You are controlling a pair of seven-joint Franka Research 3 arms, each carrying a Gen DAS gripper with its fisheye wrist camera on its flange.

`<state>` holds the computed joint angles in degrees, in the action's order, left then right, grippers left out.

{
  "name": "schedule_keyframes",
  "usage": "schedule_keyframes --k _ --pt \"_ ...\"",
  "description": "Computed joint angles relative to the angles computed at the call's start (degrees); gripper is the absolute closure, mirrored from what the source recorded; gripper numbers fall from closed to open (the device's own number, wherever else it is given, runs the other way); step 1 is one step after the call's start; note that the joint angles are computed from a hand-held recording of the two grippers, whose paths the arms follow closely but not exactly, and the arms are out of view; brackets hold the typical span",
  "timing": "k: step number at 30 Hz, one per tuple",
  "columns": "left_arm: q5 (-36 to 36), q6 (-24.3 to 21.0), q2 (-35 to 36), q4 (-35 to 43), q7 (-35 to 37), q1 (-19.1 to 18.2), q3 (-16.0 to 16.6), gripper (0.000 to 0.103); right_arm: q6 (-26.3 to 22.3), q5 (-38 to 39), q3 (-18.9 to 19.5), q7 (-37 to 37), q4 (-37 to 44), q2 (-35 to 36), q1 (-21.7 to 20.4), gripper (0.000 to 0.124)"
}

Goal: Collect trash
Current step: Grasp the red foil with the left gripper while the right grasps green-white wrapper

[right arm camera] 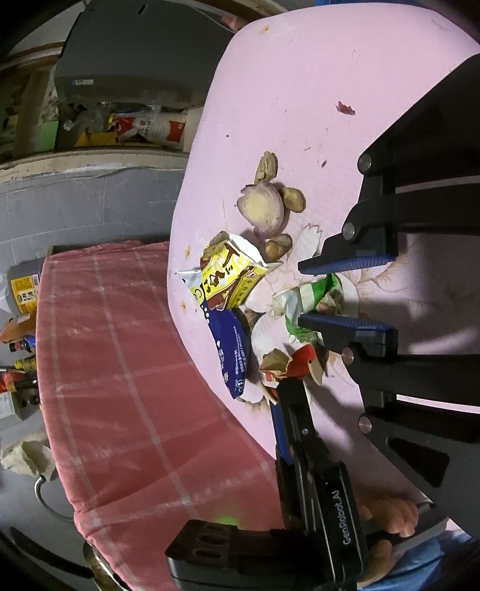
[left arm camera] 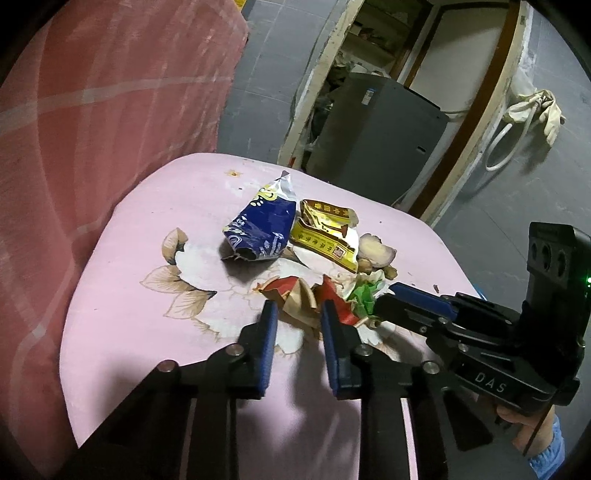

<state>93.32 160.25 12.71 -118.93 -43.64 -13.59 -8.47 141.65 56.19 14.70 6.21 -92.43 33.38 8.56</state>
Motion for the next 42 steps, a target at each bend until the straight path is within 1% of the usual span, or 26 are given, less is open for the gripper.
schedule_keyframes --k 7,15,21,26,30,32,35,36,38,39,40,42 --pt "1.4 0.5 0.1 0.1 -1.5 0.1 0.0 0.087 -0.1 0.3 0.1 -0.3 -0.5 -0.3 -0.2 0.11" --pt "2.3 -1.6 -0.8 -0.7 -2.6 -0.4 -0.5 0.087 0.6 4.2 0.9 -3.2 -1.6 -1.1 -1.2 0.114" --pt "3.8 -4.9 -2.2 -1.7 -3.7 -1.0 -1.3 0.087 1.6 12.0 1.8 -9.9 -3.9 -2.9 -2.7 0.115" --pt "2.7 -8.5 -2.5 -1.7 -1.1 -2.1 -2.0 0.087 2.1 18.1 1.4 -15.6 -5.6 -4.4 -2.7 0.116" --pt "1.6 -10.5 -2.5 -1.6 0.6 -2.8 -2.2 0.087 2.1 21.5 0.5 -18.2 -6.3 -5.2 -2.2 0.117" --pt "1.5 -10.5 -2.4 -1.5 0.9 -2.8 -2.2 0.087 1.4 21.7 -0.1 -18.0 -6.2 -5.2 -1.9 0.117" --pt "-0.7 -10.4 -1.9 -1.2 2.6 -2.8 -2.0 0.087 -0.9 18.6 -1.2 -14.6 -5.1 -4.5 -1.4 0.116" --pt "-1.5 -10.3 -1.7 -1.1 3.2 -2.8 -1.9 0.087 -1.0 18.5 -1.2 -14.2 -4.9 -4.3 -1.4 0.115" --pt "-2.7 -9.9 -1.7 -1.2 3.7 -2.7 -1.7 0.087 -1.2 17.8 -1.4 -13.1 -4.6 -4.1 -1.3 0.103" --pt "-3.0 -9.6 -1.6 -1.2 3.7 -2.6 -1.6 0.087 -0.9 17.2 -1.6 -11.9 -4.3 -3.8 -1.0 0.087" --pt "-3.1 -9.3 -1.6 -1.3 3.7 -2.5 -1.4 0.087 -0.5 16.8 -1.6 -11.1 -4.0 -3.6 -0.9 0.079" --pt "-3.2 -8.9 -1.6 -1.4 3.3 -2.4 -1.2 0.087 -0.5 15.9 -1.6 -9.8 -3.6 -3.2 -0.9 0.078"
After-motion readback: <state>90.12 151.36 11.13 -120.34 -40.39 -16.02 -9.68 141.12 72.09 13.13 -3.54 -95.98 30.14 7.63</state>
